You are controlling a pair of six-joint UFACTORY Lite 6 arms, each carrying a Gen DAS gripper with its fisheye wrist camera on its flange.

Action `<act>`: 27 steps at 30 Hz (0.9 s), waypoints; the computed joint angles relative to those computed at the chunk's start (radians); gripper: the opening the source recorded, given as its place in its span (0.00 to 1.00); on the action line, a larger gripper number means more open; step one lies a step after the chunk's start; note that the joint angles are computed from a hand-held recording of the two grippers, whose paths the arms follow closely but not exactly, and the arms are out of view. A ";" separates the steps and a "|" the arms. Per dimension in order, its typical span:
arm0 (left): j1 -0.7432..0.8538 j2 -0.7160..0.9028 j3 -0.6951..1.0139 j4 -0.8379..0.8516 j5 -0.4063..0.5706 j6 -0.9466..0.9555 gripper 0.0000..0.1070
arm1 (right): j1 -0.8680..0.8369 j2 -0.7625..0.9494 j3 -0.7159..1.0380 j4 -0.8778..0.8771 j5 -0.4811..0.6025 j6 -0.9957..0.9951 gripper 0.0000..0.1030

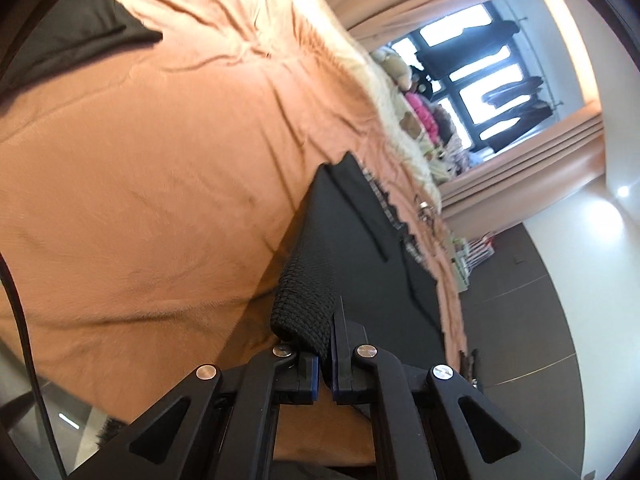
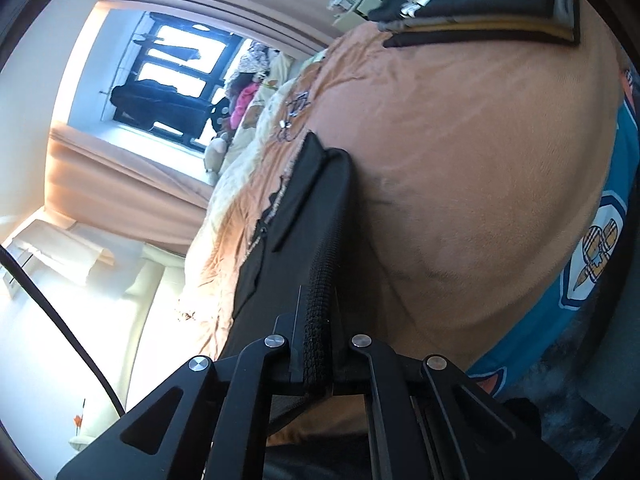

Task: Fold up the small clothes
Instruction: 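Lift the hem with both grippers and fold it toward the collar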

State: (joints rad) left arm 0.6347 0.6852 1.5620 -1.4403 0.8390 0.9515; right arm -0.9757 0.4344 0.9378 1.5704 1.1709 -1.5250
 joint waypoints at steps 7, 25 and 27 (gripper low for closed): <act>0.089 -0.232 -0.221 -0.068 0.096 0.083 0.03 | -0.100 -0.068 -0.044 -0.076 0.133 -0.017 0.01; 0.400 -0.780 -0.532 0.009 0.424 0.001 0.03 | -0.265 -0.025 0.068 -0.190 0.346 -0.045 0.01; 0.424 -0.798 -0.534 0.003 0.457 0.004 0.03 | -0.259 -0.004 0.101 -0.181 0.355 -0.039 0.01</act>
State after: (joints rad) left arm 1.0587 -0.1129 1.0283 -1.4369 1.2958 0.9554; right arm -1.2346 0.4302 1.0386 1.3890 1.5262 -1.5636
